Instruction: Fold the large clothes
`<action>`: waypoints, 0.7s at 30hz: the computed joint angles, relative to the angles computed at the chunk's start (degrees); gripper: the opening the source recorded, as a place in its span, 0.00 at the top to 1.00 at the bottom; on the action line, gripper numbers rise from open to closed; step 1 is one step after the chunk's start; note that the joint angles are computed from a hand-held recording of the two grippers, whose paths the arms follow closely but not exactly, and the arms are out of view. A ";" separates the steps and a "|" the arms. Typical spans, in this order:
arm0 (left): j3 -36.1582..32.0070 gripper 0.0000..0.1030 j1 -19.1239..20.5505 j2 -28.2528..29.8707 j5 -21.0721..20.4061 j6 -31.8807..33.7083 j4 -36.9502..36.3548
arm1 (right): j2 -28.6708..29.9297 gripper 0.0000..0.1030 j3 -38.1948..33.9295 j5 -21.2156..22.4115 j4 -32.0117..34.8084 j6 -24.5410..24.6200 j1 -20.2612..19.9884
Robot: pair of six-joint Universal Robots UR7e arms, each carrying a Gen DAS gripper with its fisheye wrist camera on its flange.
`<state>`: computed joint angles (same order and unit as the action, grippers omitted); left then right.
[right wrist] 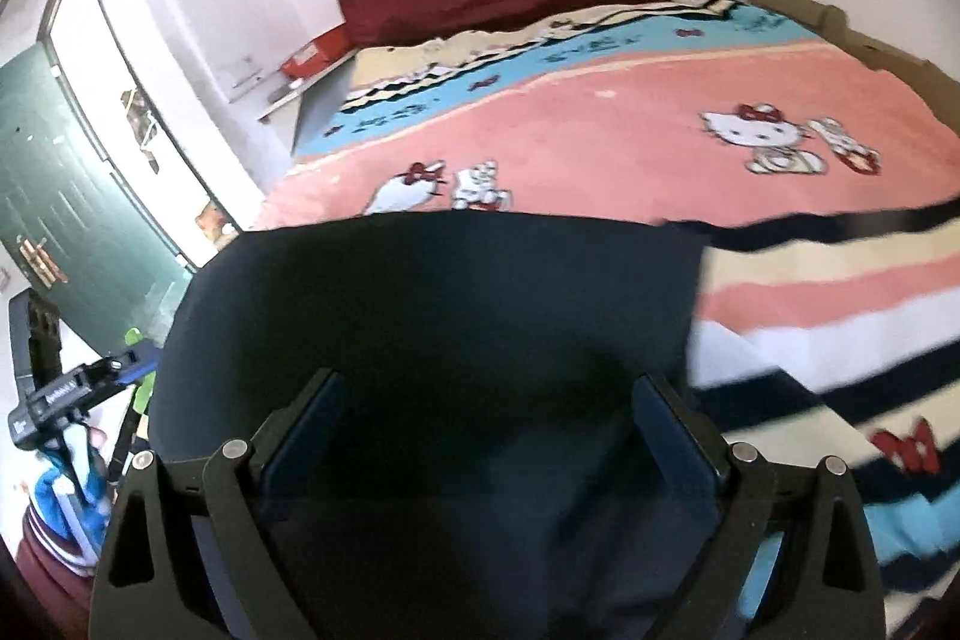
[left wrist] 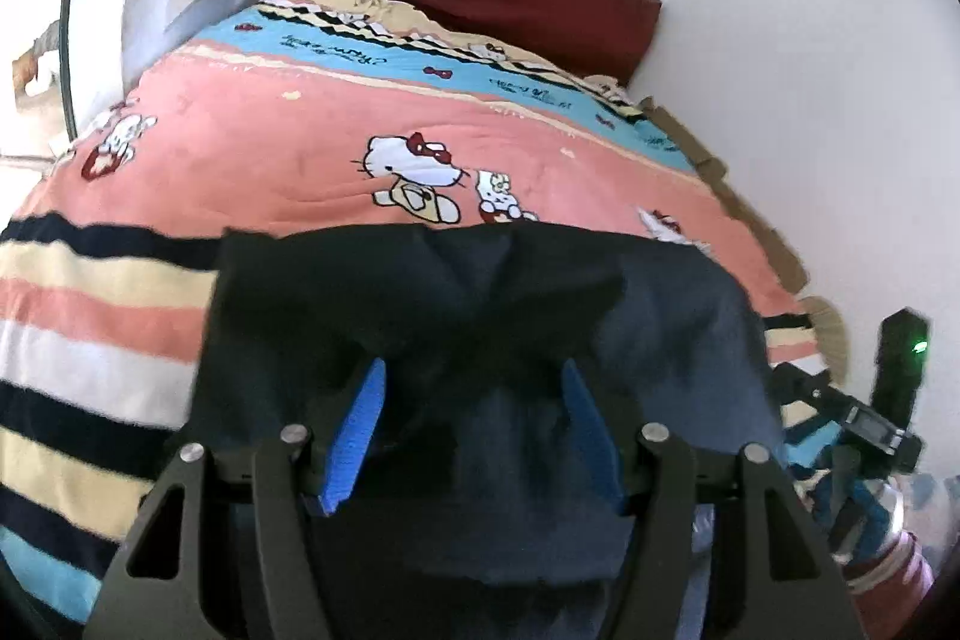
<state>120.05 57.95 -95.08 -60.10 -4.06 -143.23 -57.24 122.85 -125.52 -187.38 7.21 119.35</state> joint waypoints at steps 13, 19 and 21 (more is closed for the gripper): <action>2.04 0.42 -0.08 7.40 8.89 3.97 -11.66 | 5.39 0.04 -3.67 0.93 -1.77 -2.36 -2.55; 1.93 0.37 1.62 7.24 6.95 4.06 -12.46 | 5.21 0.02 -2.63 3.80 -3.89 -1.92 -4.49; 2.10 0.37 1.87 7.30 6.68 4.40 -13.11 | 5.20 0.02 -2.22 4.45 -4.75 -1.85 -4.97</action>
